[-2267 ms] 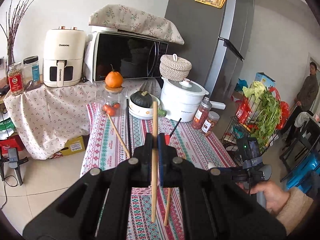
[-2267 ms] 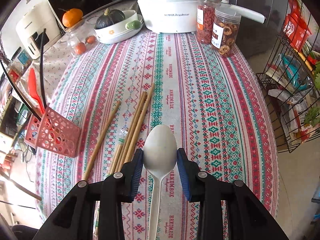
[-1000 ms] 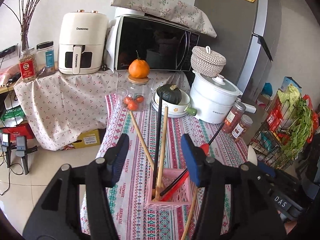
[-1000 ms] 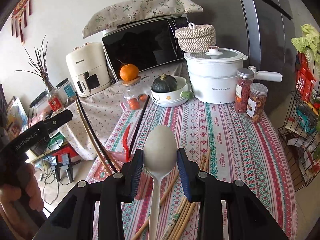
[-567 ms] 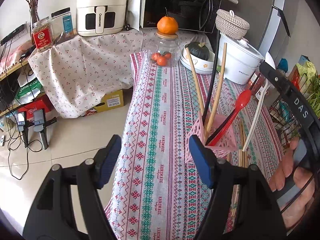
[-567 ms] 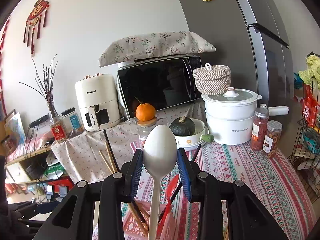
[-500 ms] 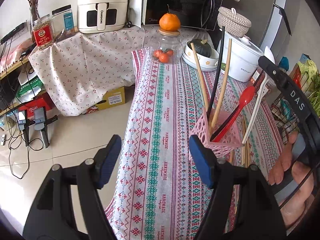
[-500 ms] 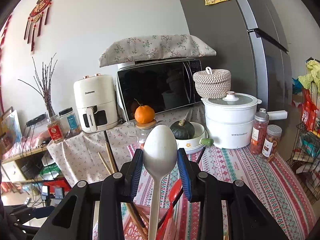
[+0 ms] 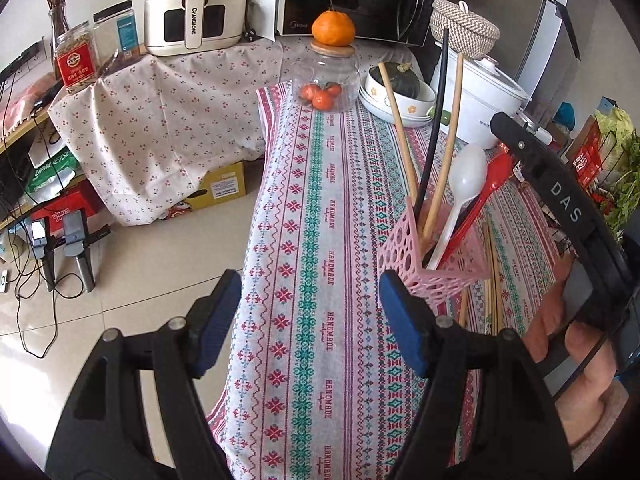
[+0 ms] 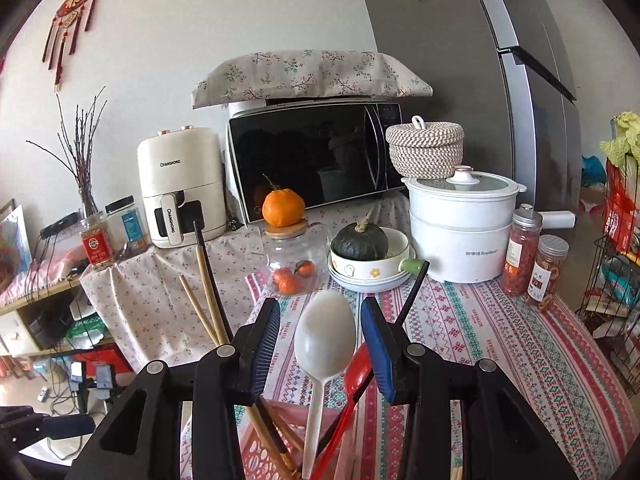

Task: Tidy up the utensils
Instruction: 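Lower the white spoon into the pink basket and open the right tool, then grasp a bamboo chopstick with the right tool while the left tool grasps bamboo chopsticks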

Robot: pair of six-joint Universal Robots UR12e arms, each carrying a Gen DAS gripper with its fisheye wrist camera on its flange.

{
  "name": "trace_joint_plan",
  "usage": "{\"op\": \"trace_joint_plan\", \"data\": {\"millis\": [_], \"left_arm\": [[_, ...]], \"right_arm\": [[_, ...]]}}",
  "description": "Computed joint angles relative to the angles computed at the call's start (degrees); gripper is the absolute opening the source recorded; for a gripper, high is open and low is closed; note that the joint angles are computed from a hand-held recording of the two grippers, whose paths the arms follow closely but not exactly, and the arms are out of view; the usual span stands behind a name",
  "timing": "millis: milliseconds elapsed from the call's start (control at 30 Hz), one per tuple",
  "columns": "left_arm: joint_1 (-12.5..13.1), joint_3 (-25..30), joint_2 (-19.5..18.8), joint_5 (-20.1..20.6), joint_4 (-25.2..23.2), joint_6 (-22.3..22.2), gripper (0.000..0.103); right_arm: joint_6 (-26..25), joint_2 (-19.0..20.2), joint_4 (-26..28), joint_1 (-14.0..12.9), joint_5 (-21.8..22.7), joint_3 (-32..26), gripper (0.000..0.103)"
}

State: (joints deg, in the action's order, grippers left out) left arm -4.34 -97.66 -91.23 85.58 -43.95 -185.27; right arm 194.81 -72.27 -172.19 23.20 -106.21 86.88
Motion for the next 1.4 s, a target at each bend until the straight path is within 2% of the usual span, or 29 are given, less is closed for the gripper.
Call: {"op": "trace_joint_plan", "data": {"millis": [200,433,633,833,933,1000,1133,1200,1400], "left_arm": [[-1.0,0.18,-0.13,0.16,-0.07,1.09,0.075],[-2.04,0.64,-0.38,-1.84,-2.37,1.6,0.082],[-3.23,1.94,-1.39,-4.46,-6.77,1.13,0.082],[-5.17,2.88,-2.4,-3.33,-8.4,3.47,0.082],[-5.61,3.45,-2.94,-3.14,-9.51,3.85,0.082],[-5.71,3.74,-3.23,-3.35,-10.1,4.07,0.082],[-5.93,4.11,-3.64,-3.59,-10.68,4.42,0.082],[-5.99,4.18,-3.77,-3.88,-10.88,4.49,0.082],[-6.07,4.12,-3.86,-4.76,-11.22,5.35,0.082]], "right_arm": [[-2.06,-2.32,1.65,-0.68,3.17,1.68,0.059],[-1.43,-6.73,7.99,-3.16,6.28,4.36,0.077],[0.54,-9.88,18.52,-7.09,10.98,5.63,0.082],[2.22,-9.88,31.74,-10.52,13.67,5.02,0.082],[2.84,-9.11,36.21,-12.07,15.72,4.6,0.076],[3.45,-8.44,38.78,-12.9,17.41,4.11,0.061],[4.28,-6.76,43.46,-13.99,21.23,2.85,0.042],[4.12,-5.9,45.25,-13.98,21.77,2.13,0.032],[4.37,-3.75,48.05,-13.56,21.01,0.32,0.019]]}}
